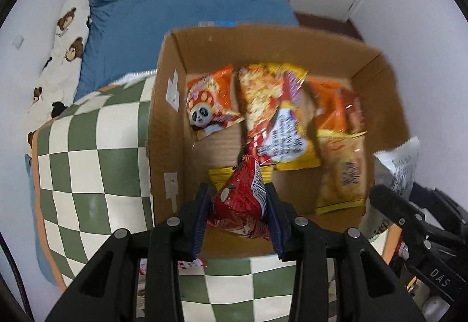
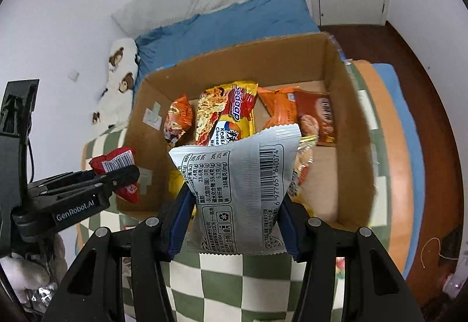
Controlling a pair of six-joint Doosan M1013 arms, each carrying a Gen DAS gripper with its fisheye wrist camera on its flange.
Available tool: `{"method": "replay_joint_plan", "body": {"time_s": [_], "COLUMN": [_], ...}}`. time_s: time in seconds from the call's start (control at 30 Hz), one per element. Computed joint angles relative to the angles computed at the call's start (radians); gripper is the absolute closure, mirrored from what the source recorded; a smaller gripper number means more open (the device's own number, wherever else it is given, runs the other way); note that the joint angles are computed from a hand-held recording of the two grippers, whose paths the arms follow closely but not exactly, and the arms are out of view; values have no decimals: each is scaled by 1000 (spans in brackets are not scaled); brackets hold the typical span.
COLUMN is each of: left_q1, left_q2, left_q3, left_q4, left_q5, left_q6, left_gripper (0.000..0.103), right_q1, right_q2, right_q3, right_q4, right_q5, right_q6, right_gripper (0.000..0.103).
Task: Organize snacks
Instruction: 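Carry both packets into the box and open both tools to release, then withdraw both tools from the box toward the mat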
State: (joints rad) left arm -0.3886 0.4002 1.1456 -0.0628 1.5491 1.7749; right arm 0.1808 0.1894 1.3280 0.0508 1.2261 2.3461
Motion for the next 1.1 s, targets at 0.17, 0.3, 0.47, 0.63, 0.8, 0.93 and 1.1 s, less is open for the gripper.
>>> {"method": "replay_joint_plan", "body": {"time_s": [0.17,0.3,0.47,0.63,0.8,0.93,1.1], "left_q1": [3,8,19,19,16,5,-1], "left_q2": [35,51,68,59,49,28,5], "left_q3": [0,-3,4,20,27,52,79], "left_q4": [35,32,17,5,-12,15,27], "left_q5": [22,45,77,52,38,-17,-63], "left_q6": [-15,-24,-37,-30,-37,-36,-32], "left_gripper": [69,68,61,20,14,14,14], "right_q1": [-12,-18,-34,-34,-37,-37,-25], "right_q2": [57,83,120,133,127,110,86], "right_q3": [-17,-18,-30,-40,-35,-23,-7], "right_q4": [43,65,131,104,77,44,-14], "right_q5": [28,41,92,136,142,141,147], "right_q6": [-41,-62,-102,-90,-72,-55,-36], "right_gripper": [46,46,40,11,9,9,9]}}
